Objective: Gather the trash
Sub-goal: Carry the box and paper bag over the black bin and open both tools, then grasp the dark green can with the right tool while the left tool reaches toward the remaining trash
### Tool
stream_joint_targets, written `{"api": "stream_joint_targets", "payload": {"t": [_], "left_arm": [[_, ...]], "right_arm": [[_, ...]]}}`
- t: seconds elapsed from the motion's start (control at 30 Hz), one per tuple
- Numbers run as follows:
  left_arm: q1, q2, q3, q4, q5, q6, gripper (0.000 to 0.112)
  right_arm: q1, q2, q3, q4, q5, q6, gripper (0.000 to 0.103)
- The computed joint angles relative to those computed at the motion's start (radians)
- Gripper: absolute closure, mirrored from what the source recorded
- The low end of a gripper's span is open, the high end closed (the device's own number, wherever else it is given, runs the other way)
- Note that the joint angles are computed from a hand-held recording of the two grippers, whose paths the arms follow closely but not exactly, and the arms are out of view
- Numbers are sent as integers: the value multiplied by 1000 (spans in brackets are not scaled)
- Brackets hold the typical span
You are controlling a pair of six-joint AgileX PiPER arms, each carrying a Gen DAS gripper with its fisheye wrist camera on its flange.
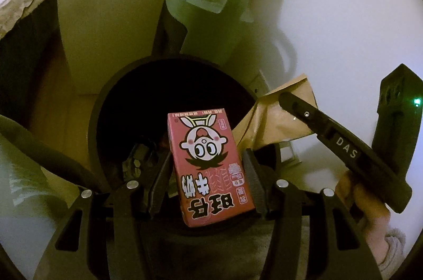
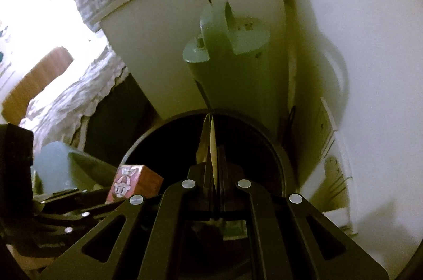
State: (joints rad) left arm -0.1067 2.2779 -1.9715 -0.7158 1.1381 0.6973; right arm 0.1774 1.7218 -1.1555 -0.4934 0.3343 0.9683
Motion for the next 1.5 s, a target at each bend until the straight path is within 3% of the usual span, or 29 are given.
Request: {"api": "stream_joint_targets", "payload": {"t": [0.17, 0.43, 0.6, 0.7, 0.77, 0.87, 0.97, 1.17, 1.4, 1.5], "left_arm": [[-15, 22, -49, 20, 4, -20, 58], [-14, -12, -3, 28, -28, 20, 56], [-12, -45, 39, 28, -61, 51, 40], [-7, -70, 69, 27, -82, 68, 23], [-3, -92, 94, 22, -94, 83, 23], [4, -126, 117, 43, -88, 71, 23], [37, -188, 176, 18, -94, 98, 23], [225, -327, 304, -137, -41, 237, 23], [574, -368, 337, -266, 51, 346, 23], [720, -336, 294, -276, 49, 353, 23]], "right_arm": [[-6, 8, -3, 21, 0, -30, 100], [-2, 10, -10, 19, 6, -43, 99], [15, 6, -14, -35, 22, -7, 82], [22, -6, -6, -83, 17, 42, 62], [32, -21, 3, -151, 18, 116, 39], [49, -44, 12, -249, 28, 231, 29], [64, -54, -5, -244, 42, 245, 26], [148, -26, -113, -126, 63, 119, 26], [315, 121, -392, 186, 92, -254, 26], [400, 214, -555, 335, 118, -454, 26]]}}
